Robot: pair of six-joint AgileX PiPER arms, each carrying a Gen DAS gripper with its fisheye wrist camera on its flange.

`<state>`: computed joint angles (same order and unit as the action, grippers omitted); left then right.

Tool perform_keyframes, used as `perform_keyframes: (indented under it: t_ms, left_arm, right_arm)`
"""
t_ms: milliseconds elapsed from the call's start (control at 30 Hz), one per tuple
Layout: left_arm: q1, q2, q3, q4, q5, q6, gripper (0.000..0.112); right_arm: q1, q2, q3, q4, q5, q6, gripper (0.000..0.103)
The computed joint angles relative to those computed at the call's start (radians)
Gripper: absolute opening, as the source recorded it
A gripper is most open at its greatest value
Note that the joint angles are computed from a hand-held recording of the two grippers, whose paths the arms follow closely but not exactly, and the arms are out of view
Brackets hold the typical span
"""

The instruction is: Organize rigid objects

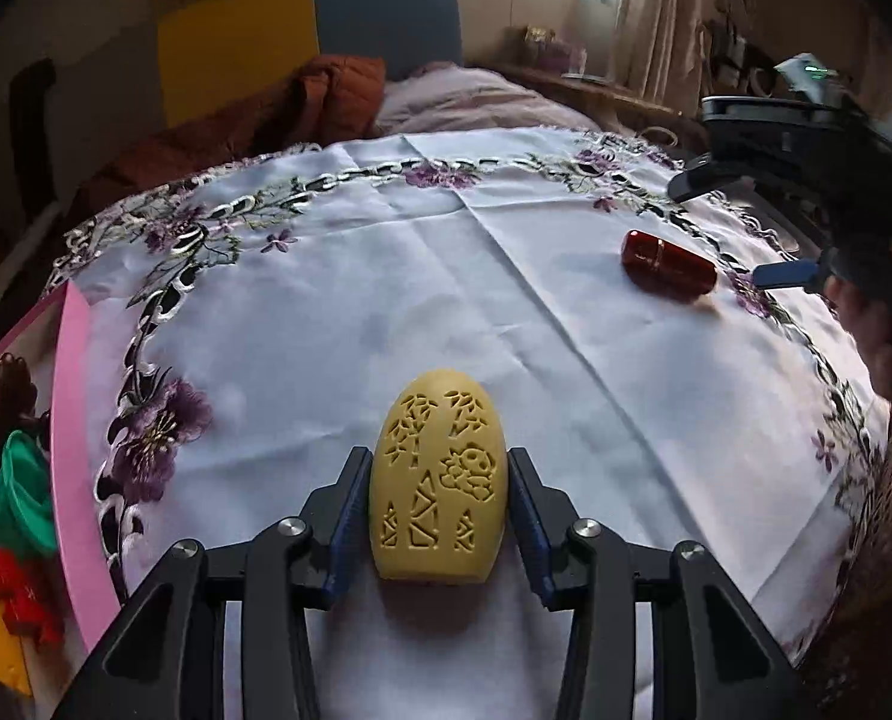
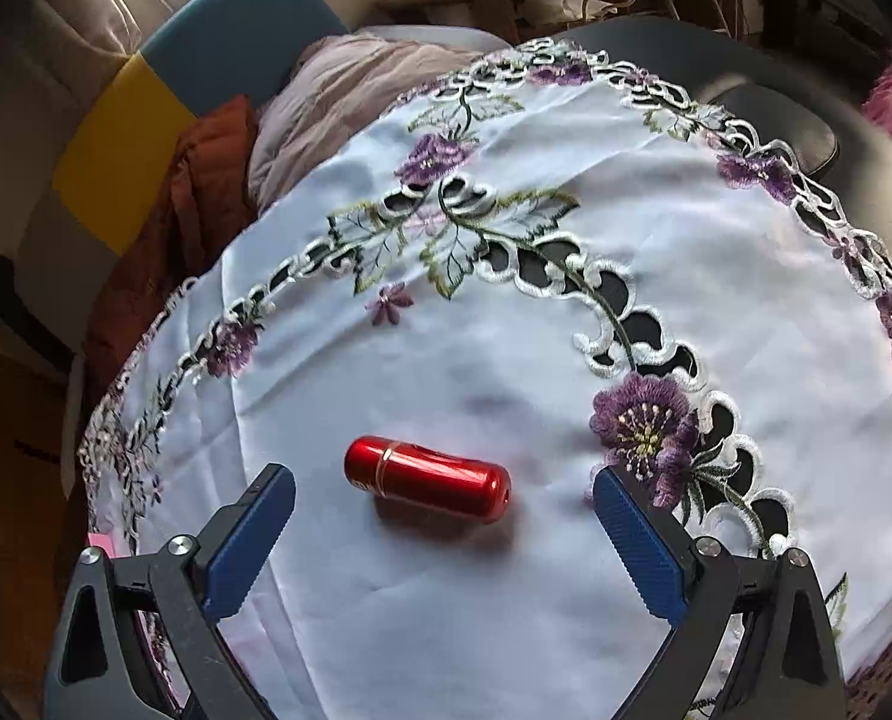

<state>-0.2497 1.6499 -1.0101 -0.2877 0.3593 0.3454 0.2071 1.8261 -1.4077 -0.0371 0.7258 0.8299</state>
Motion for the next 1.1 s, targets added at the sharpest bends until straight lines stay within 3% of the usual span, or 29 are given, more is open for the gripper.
perform_keyframes:
  t_ms: [67,333,733,800,833,867,933,1100]
  left_arm:
    - [0.021,-0.006,0.017,-0.098,-0.012,0.101,0.044]
    - [0.042,-0.002,0.02,-0.217,-0.007,0.207,0.044]
    - [0.055,-0.009,0.042,-0.304,-0.021,0.278,0.044]
    - [0.056,-0.011,0.045,-0.313,-0.024,0.282,0.044]
    - [0.056,-0.011,0.046,-0.314,-0.025,0.283,0.044]
    - [0.056,-0.012,0.047,-0.319,-0.025,0.287,0.044]
    - [0.058,-0.013,0.05,-0.33,-0.026,0.296,0.044]
    - [0.06,-0.018,0.059,-0.358,-0.031,0.323,0.044]
  right_arm:
    - [0.001,0.02,-0.021,0.008,0.028,-0.01,0.101]
    - [0.03,0.092,-0.114,-0.035,0.083,0.03,0.102]
    - [0.084,0.2,-0.237,-0.155,0.144,0.095,0.102]
    - [0.092,0.217,-0.26,-0.167,0.162,0.081,0.097]
    - [0.099,0.234,-0.284,-0.18,0.19,0.072,0.082]
    - [0.108,0.245,-0.302,-0.2,0.218,0.074,0.074]
    - [0.132,0.269,-0.345,-0.242,0.265,0.055,0.074]
    - [0.161,0.294,-0.389,-0.165,0.245,-0.106,0.074]
